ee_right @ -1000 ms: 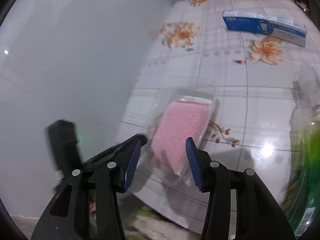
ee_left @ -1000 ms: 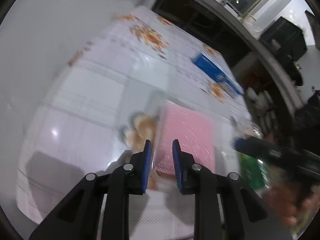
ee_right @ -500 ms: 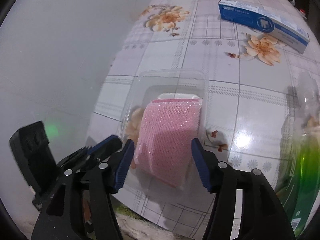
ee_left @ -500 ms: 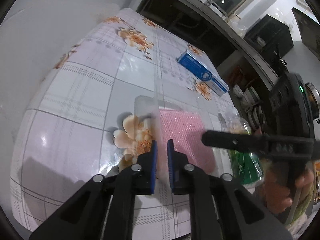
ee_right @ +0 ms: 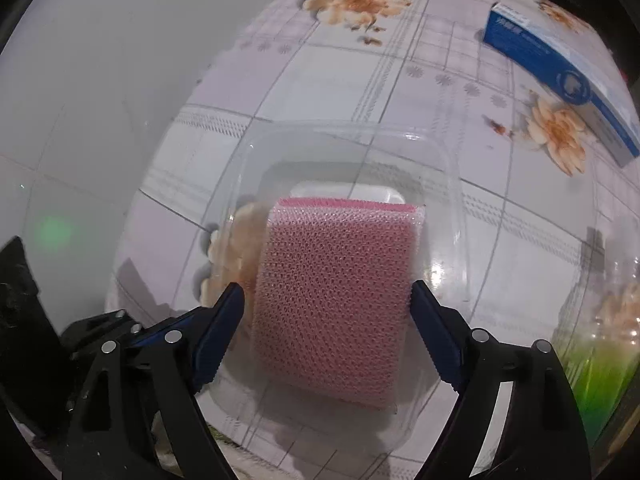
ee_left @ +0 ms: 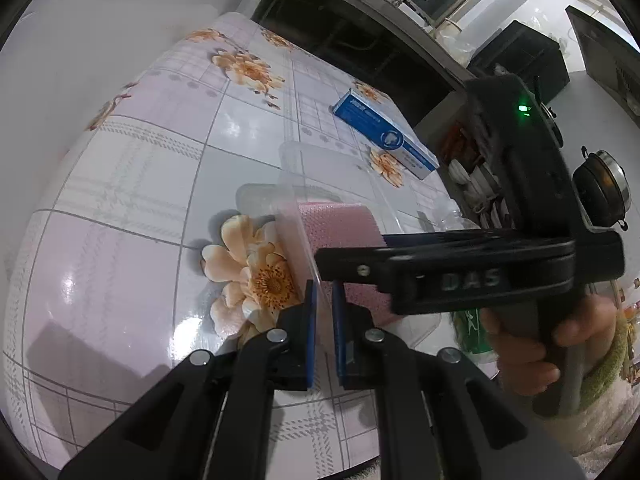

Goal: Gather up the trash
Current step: 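Grasp the pink sponge with the right tool while the left tool grips the clear tray, then lift the pink sponge out of the clear tray with the right tool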

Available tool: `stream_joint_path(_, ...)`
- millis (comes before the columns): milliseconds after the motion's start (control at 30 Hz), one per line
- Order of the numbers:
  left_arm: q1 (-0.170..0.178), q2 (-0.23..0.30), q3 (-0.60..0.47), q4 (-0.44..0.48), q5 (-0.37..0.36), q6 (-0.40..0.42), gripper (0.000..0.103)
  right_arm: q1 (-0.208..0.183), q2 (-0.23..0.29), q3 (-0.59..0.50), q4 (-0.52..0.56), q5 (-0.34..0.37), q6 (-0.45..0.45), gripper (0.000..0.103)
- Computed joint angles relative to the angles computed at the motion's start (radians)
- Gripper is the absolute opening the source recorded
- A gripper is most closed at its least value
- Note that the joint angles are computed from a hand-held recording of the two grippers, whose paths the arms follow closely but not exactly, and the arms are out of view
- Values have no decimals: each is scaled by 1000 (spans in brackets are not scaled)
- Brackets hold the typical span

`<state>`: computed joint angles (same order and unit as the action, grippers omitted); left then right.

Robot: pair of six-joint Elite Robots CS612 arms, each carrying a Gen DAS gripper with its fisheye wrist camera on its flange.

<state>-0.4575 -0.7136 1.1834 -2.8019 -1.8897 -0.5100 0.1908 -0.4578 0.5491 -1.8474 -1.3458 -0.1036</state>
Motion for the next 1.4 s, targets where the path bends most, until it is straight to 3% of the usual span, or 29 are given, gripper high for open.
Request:
stream_joint_path(333, 2, -3, 13, -22, -4, 5, 10, -5, 12, -19, 6, 26, 12, 72)
stream_joint_path(467, 1, -13, 24, -10, -11, 58, 11, 0, 21, -39, 20, 18, -1, 73)
stream_joint_path(633, 0, -37, 62, -5, -7, 133, 24, 8, 42, -73, 27, 1, -13, 74)
stream_joint_path(733, 2, -48, 81, -3, -18, 154, 30, 8, 22, -31, 0, -4, -19, 71)
stream_joint_path(967, 6, -54, 101, -35, -39, 140, 34, 2, 11, -16, -10, 0, -15, 66)
stream_joint_path(1233, -3, -55, 102, -35, -30, 184, 46, 24, 9, 3, -47, -74, -80, 76)
stream_joint_path(1400, -4, -54, 102, -31, -31, 193, 51, 28, 0, 28, -70, -84, -107, 74)
